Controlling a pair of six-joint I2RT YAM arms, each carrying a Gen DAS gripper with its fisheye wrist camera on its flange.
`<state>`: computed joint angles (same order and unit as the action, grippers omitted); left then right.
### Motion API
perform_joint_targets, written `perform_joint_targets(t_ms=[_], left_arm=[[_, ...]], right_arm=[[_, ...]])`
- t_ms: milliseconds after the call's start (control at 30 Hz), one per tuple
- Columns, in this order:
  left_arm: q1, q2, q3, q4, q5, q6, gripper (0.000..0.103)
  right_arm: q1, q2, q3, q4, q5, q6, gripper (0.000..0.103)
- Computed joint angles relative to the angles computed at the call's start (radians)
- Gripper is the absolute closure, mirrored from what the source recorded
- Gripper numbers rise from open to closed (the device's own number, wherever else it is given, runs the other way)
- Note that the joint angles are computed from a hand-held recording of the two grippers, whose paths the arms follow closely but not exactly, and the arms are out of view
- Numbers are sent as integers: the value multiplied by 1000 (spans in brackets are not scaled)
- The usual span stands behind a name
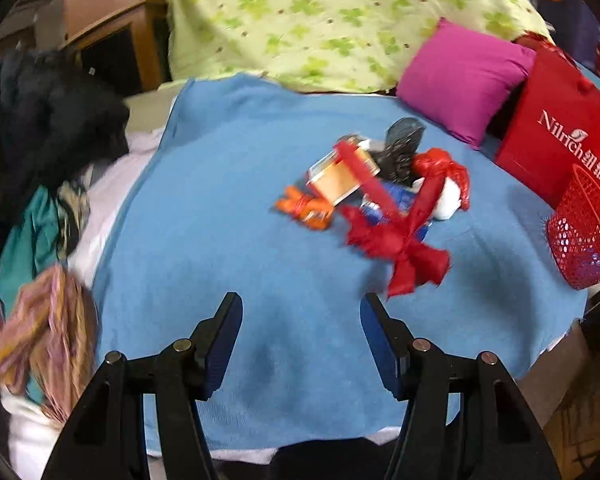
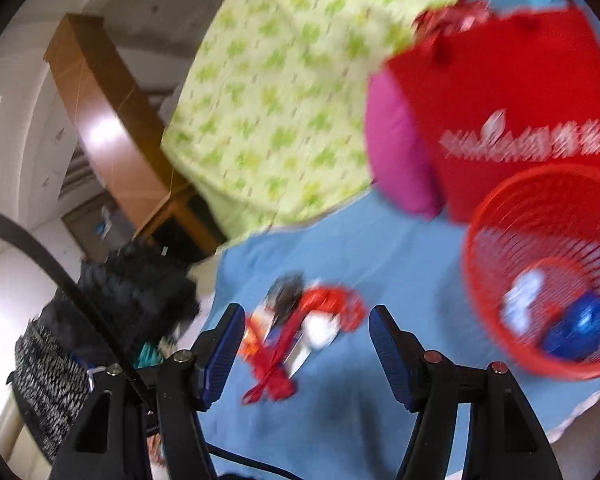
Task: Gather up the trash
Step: 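Bring both open tools back to the trash pile, then grasp the red ribbon with the right tool while the left tool grasps the orange wrapped item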
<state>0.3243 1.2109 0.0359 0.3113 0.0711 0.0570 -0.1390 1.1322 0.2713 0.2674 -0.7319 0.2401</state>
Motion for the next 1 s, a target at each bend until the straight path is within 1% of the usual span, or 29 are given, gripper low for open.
perform_joint_targets(t_ms=[33, 100, 167, 200, 300, 433, 467, 567, 667, 700, 733, 767, 800, 933, 1000], left_arm=[[32, 49, -7, 49, 23, 12, 41], [64, 127, -9, 118, 52, 18, 41], [80, 226, -2, 199, 77, 16, 41], [80, 263, -1, 234, 81, 13, 41], [134, 347, -9, 321, 111, 56, 41], [249, 425, 6, 358, 173, 137, 41], [290, 453, 16, 363, 196, 160, 41], [388, 511, 47, 358, 246, 209, 41], [440, 544, 80, 338, 265, 236, 41], [453, 551, 90, 332, 272, 243, 41], [461, 558, 98, 330, 277, 246, 41], [466, 562, 111, 319, 281, 248, 41], [469, 563, 122, 307, 286, 247, 41], [442, 564, 188, 241, 311, 214, 41], [402, 582, 233, 217, 311, 181, 41]], right_arm=[[43, 42, 4, 25, 24, 7, 34], [183, 179, 23, 100, 95, 27, 34], [277, 324, 63, 161, 133, 39, 34], [317, 394, 83, 194, 152, 45, 34], [410, 581, 166, 247, 204, 47, 34], [526, 798, 319, 257, 275, 25, 34], [556, 862, 375, 245, 298, 15, 34], [611, 978, 504, 188, 328, 6, 35], [649, 1070, 616, 131, 364, 5, 36], [659, 1094, 643, 119, 370, 9, 40], [667, 1106, 666, 98, 373, 10, 51], [681, 1131, 705, 56, 387, 7, 56], [689, 1140, 714, 51, 394, 12, 65], [704, 1111, 650, 114, 405, 11, 78], [697, 1073, 585, 160, 384, 17, 82]])
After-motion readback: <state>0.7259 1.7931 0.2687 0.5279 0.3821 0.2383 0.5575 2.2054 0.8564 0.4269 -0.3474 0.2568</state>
